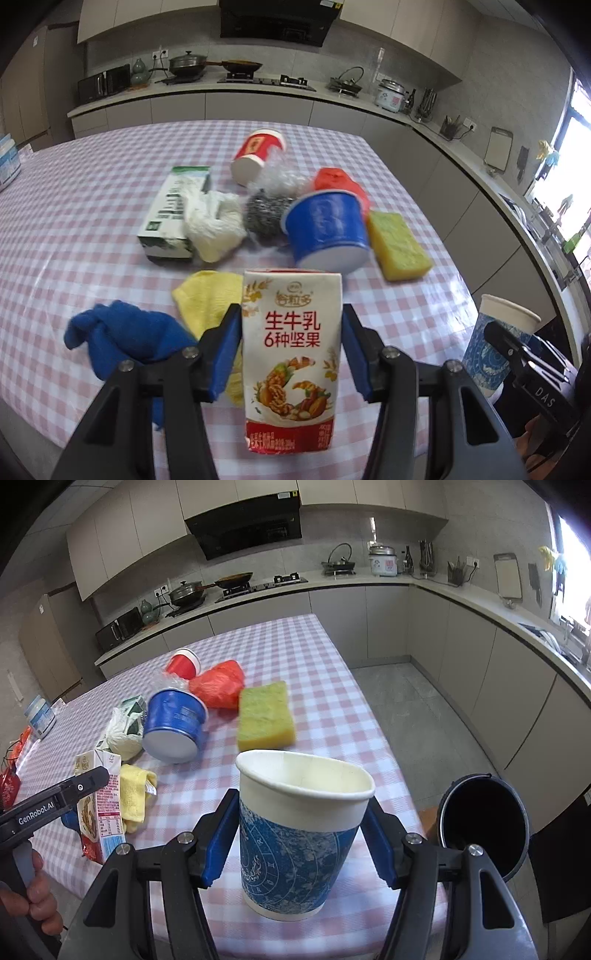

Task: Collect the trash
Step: 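Lift the carton and paper cup and carry both over the black bin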

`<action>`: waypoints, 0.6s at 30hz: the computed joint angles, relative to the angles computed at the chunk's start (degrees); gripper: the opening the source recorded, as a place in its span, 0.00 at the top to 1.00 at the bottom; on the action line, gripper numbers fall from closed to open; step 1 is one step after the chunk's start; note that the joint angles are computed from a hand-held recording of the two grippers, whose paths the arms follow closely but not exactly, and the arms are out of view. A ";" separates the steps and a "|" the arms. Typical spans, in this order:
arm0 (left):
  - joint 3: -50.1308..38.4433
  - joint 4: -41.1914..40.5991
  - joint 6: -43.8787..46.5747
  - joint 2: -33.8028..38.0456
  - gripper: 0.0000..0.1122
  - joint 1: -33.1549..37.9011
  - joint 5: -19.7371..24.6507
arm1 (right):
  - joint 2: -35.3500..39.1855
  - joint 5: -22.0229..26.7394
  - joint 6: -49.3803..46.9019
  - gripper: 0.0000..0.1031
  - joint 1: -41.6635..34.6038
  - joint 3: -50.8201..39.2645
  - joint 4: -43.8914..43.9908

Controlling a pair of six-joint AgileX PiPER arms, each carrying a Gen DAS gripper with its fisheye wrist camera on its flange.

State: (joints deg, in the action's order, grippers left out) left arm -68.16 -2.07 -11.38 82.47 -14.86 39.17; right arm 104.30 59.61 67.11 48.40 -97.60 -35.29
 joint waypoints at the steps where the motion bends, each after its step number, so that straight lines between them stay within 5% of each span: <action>1: 0.04 2.29 -3.10 -0.09 0.52 -2.19 -0.11 | -1.56 -0.99 -0.20 0.36 -0.72 2.16 0.20; 11: -7.36 13.03 -21.84 5.62 0.52 -17.58 1.20 | -15.64 -7.09 -5.29 0.36 -9.64 18.16 2.01; 18: -12.00 16.12 -25.31 11.94 0.52 -21.48 4.51 | -20.43 -10.08 -8.83 0.36 -14.53 23.65 4.61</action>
State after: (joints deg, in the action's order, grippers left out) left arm -80.15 14.05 -36.69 94.41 -36.34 43.69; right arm 83.87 49.53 58.28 33.87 -73.95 -30.68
